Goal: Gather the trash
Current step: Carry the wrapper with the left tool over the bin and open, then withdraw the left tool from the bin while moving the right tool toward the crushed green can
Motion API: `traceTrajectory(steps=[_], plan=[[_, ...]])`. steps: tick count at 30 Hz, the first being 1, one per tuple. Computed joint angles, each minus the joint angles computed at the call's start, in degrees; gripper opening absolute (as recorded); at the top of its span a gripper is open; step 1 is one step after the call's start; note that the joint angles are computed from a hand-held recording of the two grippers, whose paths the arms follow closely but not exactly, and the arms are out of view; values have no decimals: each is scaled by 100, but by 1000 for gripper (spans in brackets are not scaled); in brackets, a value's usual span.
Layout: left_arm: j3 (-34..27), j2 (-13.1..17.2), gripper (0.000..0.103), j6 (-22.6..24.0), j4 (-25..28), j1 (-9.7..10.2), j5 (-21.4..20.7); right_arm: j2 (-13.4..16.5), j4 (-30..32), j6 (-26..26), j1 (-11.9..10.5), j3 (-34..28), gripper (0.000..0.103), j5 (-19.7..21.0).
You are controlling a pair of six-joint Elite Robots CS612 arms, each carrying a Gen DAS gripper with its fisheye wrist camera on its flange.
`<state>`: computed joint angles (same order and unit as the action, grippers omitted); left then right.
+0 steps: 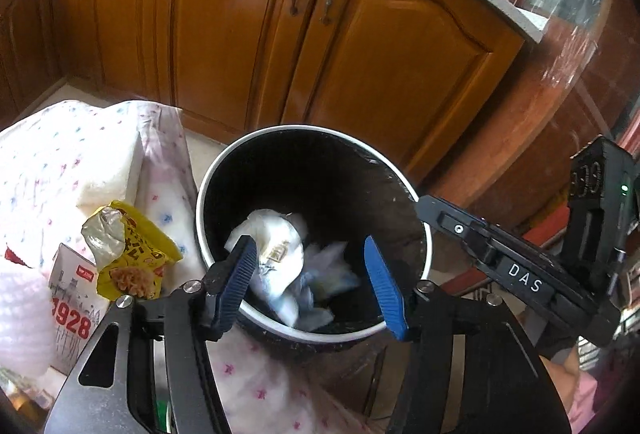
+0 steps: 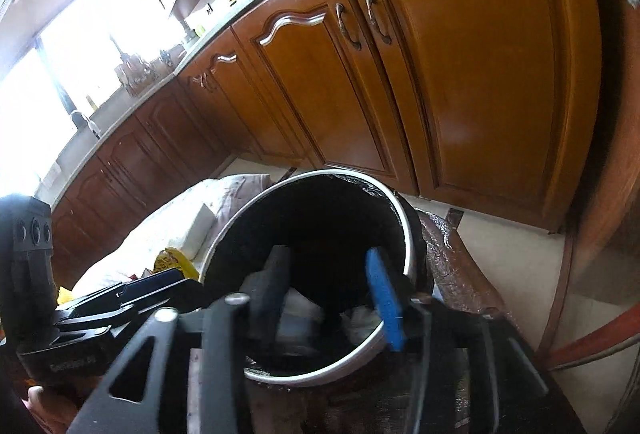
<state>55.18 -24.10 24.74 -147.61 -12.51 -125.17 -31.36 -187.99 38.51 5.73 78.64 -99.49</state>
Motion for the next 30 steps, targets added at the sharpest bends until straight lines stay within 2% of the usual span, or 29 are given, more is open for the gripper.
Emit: traceTrajectory(steps=[3,7,10,18,30], plan=[[85,-40,64,9,-132,37,-93,-27,-173,97,38,89,53,-52],[315,-137,68,-65,-469,133,-219,-52,-338,216,97,156,66,-58],[443,-192,69,-158,-661,205,-249,-58,-456,267,168,196,72,-38],[762,-323,69,-433,-903,514,-417,-9,-596,377,394,170,75,111],[1037,-384,72,-775,-1151,991,-295,133,-479,421,637,-58,84,389]])
